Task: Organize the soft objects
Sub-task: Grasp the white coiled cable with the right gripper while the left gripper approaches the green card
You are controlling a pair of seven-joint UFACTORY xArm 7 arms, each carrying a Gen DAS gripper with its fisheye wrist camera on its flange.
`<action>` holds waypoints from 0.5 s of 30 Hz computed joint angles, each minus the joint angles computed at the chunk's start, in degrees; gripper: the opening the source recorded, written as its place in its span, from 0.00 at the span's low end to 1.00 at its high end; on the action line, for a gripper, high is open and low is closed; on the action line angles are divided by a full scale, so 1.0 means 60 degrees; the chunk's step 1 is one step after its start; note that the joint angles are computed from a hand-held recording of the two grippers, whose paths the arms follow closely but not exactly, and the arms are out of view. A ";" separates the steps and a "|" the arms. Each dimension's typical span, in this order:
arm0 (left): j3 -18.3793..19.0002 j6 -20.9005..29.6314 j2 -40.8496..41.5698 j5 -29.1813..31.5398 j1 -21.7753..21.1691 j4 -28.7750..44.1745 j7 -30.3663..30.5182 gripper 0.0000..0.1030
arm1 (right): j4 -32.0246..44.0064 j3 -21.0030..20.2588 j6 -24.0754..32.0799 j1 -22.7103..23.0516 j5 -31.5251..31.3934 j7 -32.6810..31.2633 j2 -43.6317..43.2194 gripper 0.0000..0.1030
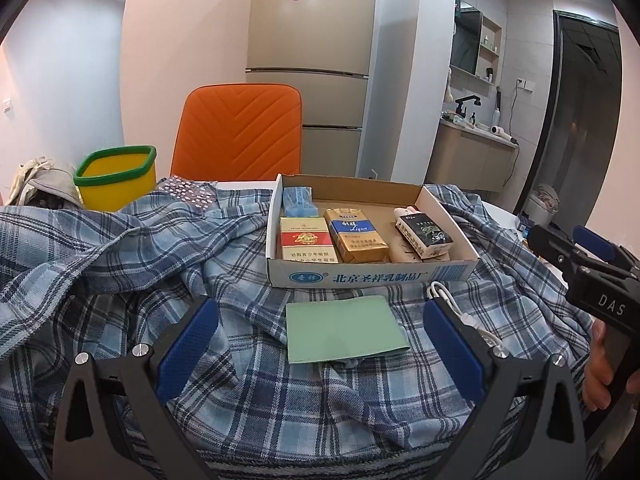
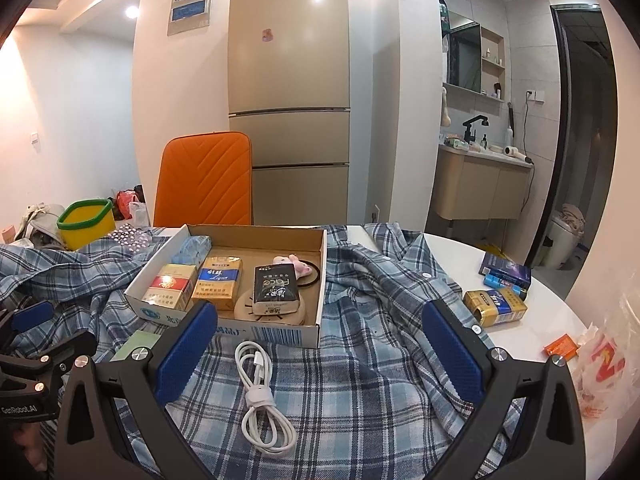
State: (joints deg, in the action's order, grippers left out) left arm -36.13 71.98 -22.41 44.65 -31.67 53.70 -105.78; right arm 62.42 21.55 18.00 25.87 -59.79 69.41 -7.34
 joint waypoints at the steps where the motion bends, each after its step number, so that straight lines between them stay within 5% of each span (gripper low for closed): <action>1: 0.0003 0.0001 0.0001 0.0001 -0.0004 0.0000 -0.0001 0.99 | -0.0002 -0.0006 -0.0020 0.0001 0.0007 -0.0007 0.0000 1.00; 10: 0.0189 -0.0183 -0.0089 -0.0261 -0.0041 -0.0131 0.0000 0.99 | 0.0077 -0.0073 0.0086 0.0132 0.0386 -0.0362 0.0184 1.00; 15: 0.0445 -0.0569 -0.0247 -0.0768 -0.0016 -0.0370 0.0201 0.99 | 0.0234 -0.0273 0.0285 0.0431 0.1699 -0.1668 0.0461 1.00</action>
